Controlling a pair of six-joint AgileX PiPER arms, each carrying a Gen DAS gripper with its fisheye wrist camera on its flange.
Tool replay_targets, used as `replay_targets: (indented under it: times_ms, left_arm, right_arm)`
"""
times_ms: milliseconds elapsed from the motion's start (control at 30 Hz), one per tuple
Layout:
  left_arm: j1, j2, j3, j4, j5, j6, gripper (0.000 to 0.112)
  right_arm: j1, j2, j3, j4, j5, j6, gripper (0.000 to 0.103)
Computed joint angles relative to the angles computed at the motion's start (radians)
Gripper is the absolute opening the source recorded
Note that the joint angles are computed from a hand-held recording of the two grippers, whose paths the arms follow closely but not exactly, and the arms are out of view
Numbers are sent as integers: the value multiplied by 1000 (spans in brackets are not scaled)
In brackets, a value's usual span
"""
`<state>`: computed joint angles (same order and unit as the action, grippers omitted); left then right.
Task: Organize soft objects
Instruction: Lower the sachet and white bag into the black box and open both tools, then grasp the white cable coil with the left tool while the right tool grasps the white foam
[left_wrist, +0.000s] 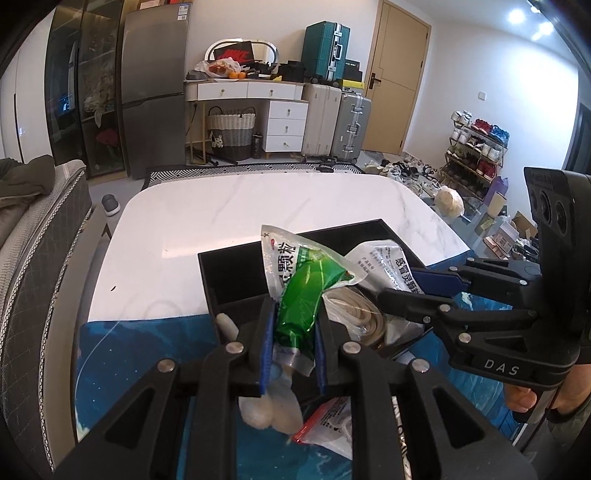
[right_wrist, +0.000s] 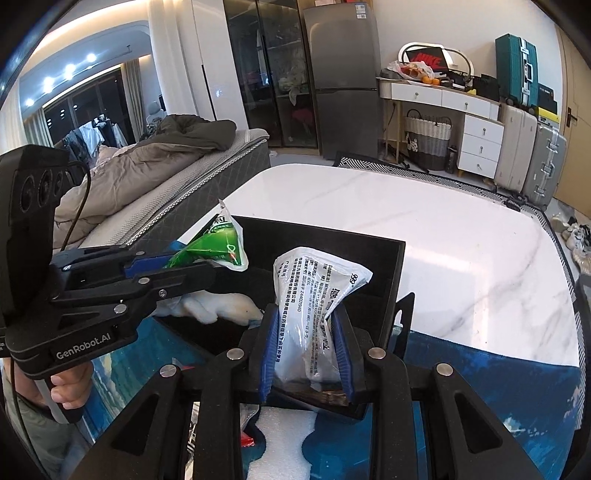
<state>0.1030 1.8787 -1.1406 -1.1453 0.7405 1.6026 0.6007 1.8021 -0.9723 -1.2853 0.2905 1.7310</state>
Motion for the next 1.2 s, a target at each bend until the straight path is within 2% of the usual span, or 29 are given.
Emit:
replay_targets:
  times_ms: [200, 400, 433, 500, 567, 667, 767, 833, 900, 1000, 1100, 1167, 1200]
  left_arm:
    - [3, -41, 37, -32, -8, 58, 30]
    - [23, -81, 39, 7, 23, 17, 31]
    - [26, -89, 40, 22, 25, 3, 34]
    - [31, -111, 48, 55, 28, -31, 45]
    - [38, -141, 63, 89, 28, -60, 46]
    - [61, -194, 83, 142, 73, -89, 49]
    - [83, -234, 107, 184, 140, -115, 50]
    - [99, -249, 120, 206, 182, -129, 50]
    - [106, -267, 154, 219, 187, -126, 50]
    - [171, -262, 200, 161, 226, -57, 50]
    - [277, -266, 304, 19, 269, 128, 50]
    - [327, -276, 377, -38, 263, 237, 51]
    - [334, -274, 399, -33, 252, 260, 51]
  right_arm:
    - [7, 4, -17, 40, 7, -43, 33]
    - [51, -27, -1, 40, 50, -32, 38]
    - [55, -31, -1, 59, 51, -46, 38]
    - [63, -40, -3, 103, 53, -89, 38]
    - [79, -52, -7, 160, 72, -144, 38]
    - [105, -83, -13, 295, 116, -265, 38]
    - [134, -151, 21, 378, 149, -316, 39]
    - [153, -203, 57, 421, 155, -338, 46]
    - [177, -235, 72, 441, 183, -352, 48]
    - [233, -279, 108, 368, 211, -269, 48]
    - [316, -324, 189, 168, 244, 3, 50]
    - [415, -325, 228, 72, 348, 151, 56]
    - [460, -321, 242, 71, 394, 180, 58]
